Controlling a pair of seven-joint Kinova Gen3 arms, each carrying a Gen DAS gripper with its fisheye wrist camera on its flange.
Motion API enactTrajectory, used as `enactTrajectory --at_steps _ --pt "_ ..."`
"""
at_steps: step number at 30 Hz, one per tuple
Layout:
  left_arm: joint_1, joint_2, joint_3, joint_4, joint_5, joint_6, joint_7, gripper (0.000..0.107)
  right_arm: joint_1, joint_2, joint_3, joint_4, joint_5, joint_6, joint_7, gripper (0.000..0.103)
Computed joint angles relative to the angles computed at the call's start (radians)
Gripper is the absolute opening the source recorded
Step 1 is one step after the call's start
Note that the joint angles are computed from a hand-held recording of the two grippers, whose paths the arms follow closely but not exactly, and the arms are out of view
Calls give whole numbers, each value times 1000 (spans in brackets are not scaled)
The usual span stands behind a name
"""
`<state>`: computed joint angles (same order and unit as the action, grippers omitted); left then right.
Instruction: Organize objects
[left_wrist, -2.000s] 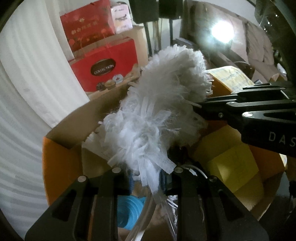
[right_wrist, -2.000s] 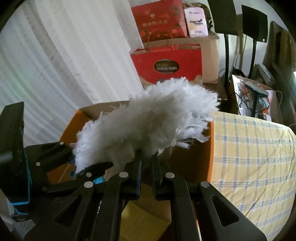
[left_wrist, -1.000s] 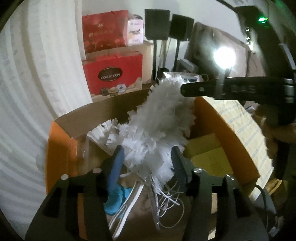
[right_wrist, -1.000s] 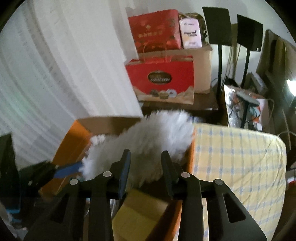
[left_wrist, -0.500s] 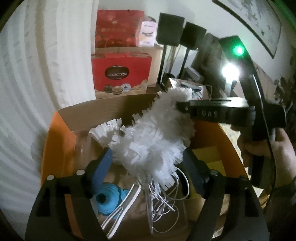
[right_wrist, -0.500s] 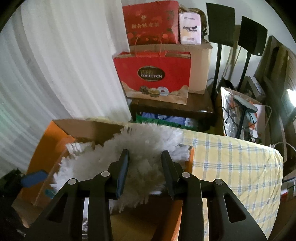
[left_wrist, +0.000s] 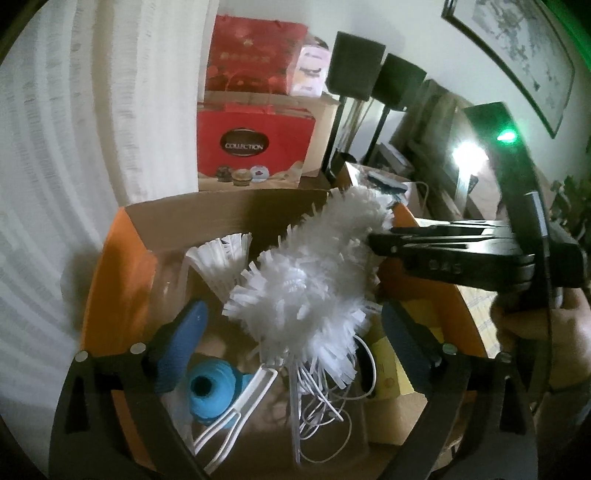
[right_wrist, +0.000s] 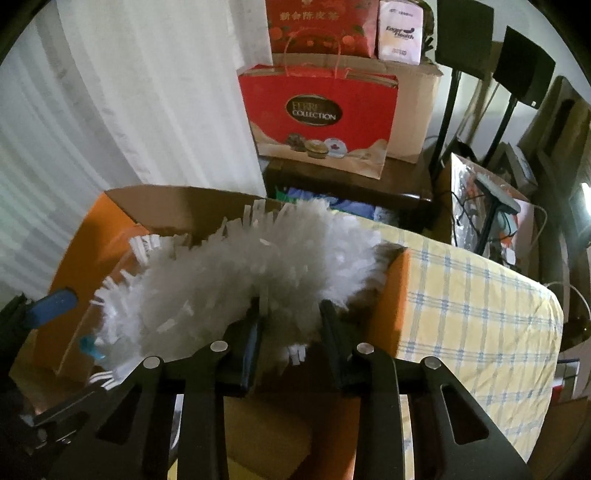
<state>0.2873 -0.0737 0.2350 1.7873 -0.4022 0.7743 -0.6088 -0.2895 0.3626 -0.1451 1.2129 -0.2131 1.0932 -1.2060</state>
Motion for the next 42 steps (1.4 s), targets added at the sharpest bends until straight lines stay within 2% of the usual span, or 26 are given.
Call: enactTrajectory --at_steps 4,16,25,29,33,36,42 --pt "7 -7 22 -2 -48 25 68 101 29 -44 -8 40 -44 -27 21 46" --pt "63 -13 71 -36 -143 115 181 102 100 -205 13 190 -156 -107 126 73" --pt "123 13 99 -83 -202 215 257 103 139 -306 56 291 -214 -148 207 81" --pt "176 42 118 -113 -260 301 338 103 162 -339 84 335 -261 -149 254 87" --pt "249 85 122 -165 -300 411 366 103 182 -373 113 386 -306 -158 307 94" --pt "292 84 108 -167 -317 414 394 103 200 -400 140 424 -361 -155 360 102" --pt "334 64 115 -155 -340 401 476 103 219 -445 179 473 -387 -154 395 102"
